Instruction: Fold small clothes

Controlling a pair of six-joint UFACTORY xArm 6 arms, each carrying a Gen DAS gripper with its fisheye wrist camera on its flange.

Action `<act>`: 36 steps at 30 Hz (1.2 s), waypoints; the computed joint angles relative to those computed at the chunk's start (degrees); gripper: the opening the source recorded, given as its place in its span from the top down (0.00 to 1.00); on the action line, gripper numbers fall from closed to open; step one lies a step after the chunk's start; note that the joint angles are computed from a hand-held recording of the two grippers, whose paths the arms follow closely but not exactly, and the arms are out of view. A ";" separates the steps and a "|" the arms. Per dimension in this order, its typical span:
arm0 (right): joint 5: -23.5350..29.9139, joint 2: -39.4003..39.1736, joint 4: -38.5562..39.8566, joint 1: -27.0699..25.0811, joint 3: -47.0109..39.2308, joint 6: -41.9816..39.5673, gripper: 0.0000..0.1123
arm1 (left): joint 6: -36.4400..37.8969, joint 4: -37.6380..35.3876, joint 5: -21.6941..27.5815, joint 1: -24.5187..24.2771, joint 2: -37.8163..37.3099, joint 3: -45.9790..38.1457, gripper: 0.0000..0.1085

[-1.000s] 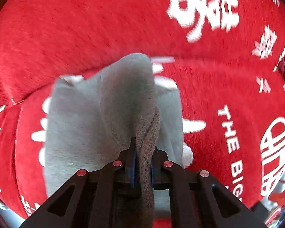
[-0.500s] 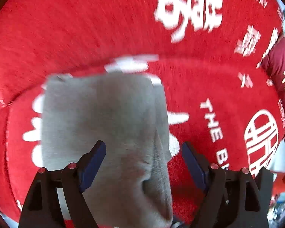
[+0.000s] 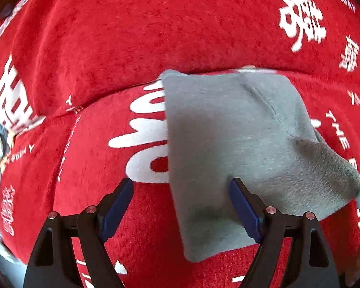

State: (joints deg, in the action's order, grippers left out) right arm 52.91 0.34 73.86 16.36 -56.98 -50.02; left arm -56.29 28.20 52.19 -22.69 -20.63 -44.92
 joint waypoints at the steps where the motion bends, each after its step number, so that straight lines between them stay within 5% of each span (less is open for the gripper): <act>1: 0.91 0.58 -0.31 0.19 -0.73 1.45 0.14 | -0.92 0.06 -0.55 0.43 -1.00 0.82 0.24; 8: -0.35 7.33 -5.93 4.08 -7.63 15.11 0.15 | -1.64 -1.32 -5.22 -0.64 -9.90 9.57 0.24; 9: -1.33 7.59 -6.76 4.58 -7.80 15.86 0.25 | -0.89 -1.60 -5.73 -1.49 -11.13 11.01 0.24; 10: -1.86 7.64 -8.05 5.16 -8.26 15.99 0.47 | -1.31 -0.83 -5.83 -2.95 -11.34 11.78 0.24; 13: -5.66 5.65 -11.75 7.14 -8.24 16.19 0.79 | -2.41 1.88 -5.15 -6.21 -7.54 10.61 0.24; 16: -9.07 2.06 -13.33 8.95 -7.67 16.22 0.88 | -4.58 3.85 -5.13 -6.86 -2.99 8.31 0.24; 21: -12.51 -3.45 -15.20 10.92 -5.65 15.20 0.88 | -12.17 4.42 -4.50 -2.77 -5.20 10.93 0.24; 24: -15.18 -3.28 -19.01 11.18 -2.78 17.16 0.88 | -11.00 -5.26 -14.09 4.07 -14.35 20.04 0.23; 27: -11.97 1.15 -23.74 9.94 -2.16 21.55 0.87 | -8.84 -6.66 -13.43 3.13 -15.02 21.19 0.23; 29: -10.87 1.85 -21.71 8.77 -0.82 21.19 0.70 | -10.14 -3.08 -10.53 0.53 -15.11 20.38 0.23; 34: -10.65 -0.57 -16.49 5.85 -0.64 17.55 0.37 | -0.49 -9.33 -14.14 0.29 -21.57 24.03 0.23; 36: -10.87 -0.46 -15.87 4.69 -2.34 16.24 0.33 | 1.60 -9.65 -14.71 -0.75 -25.08 25.06 0.23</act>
